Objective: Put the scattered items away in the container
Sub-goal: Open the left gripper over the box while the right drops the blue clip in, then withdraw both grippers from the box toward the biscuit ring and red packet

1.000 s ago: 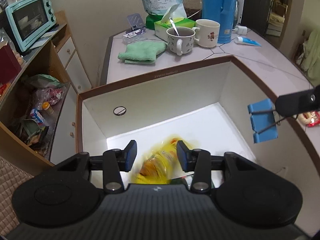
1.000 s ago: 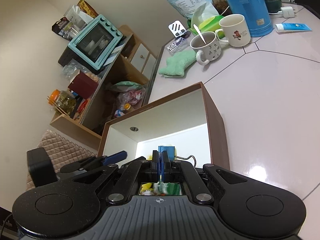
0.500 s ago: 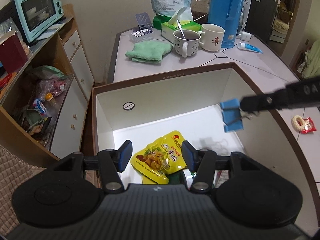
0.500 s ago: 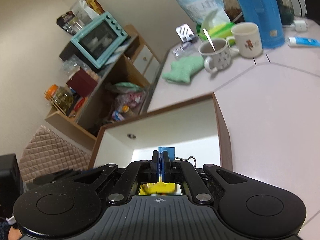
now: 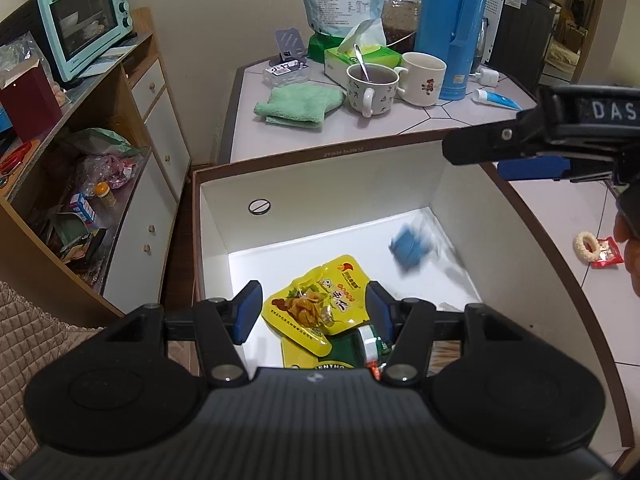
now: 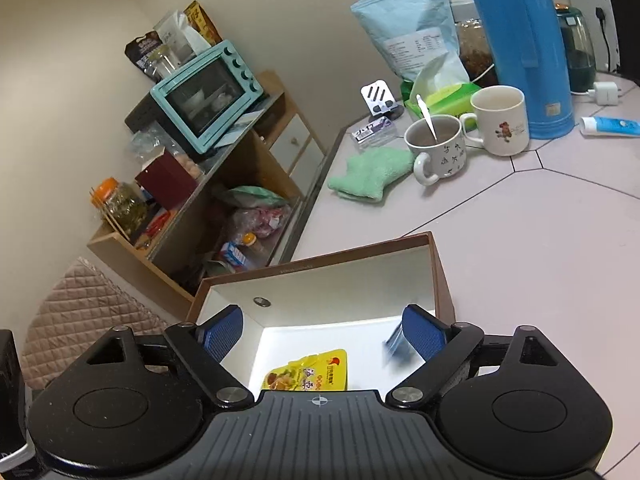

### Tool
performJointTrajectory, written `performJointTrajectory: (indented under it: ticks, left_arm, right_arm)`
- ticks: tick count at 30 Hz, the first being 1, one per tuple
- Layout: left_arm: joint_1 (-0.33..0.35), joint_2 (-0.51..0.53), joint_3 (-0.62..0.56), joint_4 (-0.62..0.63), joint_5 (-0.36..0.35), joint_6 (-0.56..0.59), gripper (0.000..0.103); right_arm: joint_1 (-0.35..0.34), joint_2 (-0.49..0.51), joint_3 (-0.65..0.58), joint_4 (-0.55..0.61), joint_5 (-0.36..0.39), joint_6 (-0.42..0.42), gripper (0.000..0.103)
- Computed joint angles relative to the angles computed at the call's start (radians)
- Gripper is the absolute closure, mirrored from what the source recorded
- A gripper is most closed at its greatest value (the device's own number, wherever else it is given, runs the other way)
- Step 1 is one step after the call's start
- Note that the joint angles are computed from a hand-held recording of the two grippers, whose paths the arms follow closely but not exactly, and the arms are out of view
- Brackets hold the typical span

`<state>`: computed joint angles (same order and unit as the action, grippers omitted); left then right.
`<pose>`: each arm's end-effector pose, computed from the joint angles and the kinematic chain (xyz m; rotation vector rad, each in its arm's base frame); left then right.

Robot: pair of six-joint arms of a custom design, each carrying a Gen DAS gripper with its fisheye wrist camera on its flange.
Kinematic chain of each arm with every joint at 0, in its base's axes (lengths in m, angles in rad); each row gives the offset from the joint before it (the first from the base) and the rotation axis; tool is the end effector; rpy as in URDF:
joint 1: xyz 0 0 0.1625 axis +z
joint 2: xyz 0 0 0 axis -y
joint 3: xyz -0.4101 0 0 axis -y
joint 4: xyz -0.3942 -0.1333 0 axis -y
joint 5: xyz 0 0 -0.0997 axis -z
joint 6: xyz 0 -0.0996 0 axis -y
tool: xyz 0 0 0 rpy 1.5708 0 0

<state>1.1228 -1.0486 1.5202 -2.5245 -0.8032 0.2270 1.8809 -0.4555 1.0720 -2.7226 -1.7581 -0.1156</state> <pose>-0.1109 -0.6981 0.3216 0.5573 2.2918 -0.6780 0.3612 -0.7512 0.0817 0.5394 -2.8494 0.8177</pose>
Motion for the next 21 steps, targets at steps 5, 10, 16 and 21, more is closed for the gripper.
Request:
performJointTrajectory:
  ticks: [5,10,16,21]
  left_arm:
    - [-0.015,-0.028,0.026,0.01,0.009,-0.017,0.047]
    - [-0.036,-0.066,0.065,0.029,0.025,-0.045,0.044]
    - [-0.061,-0.118,0.12,0.057,0.045,-0.092,0.037]
    - [-0.084,-0.161,0.168,0.084,0.067,-0.136,0.035]
  right_arm:
    - [0.009,-0.034,0.017,0.065,-0.027,0.015,0.013]
    - [0.033,-0.088,0.071,0.135,-0.095,-0.006,0.013]
    - [0.061,-0.155,0.182,0.135,-0.172,-0.015,0.013]
    - [0.081,-0.195,0.268,0.114,-0.216,-0.029,0.013]
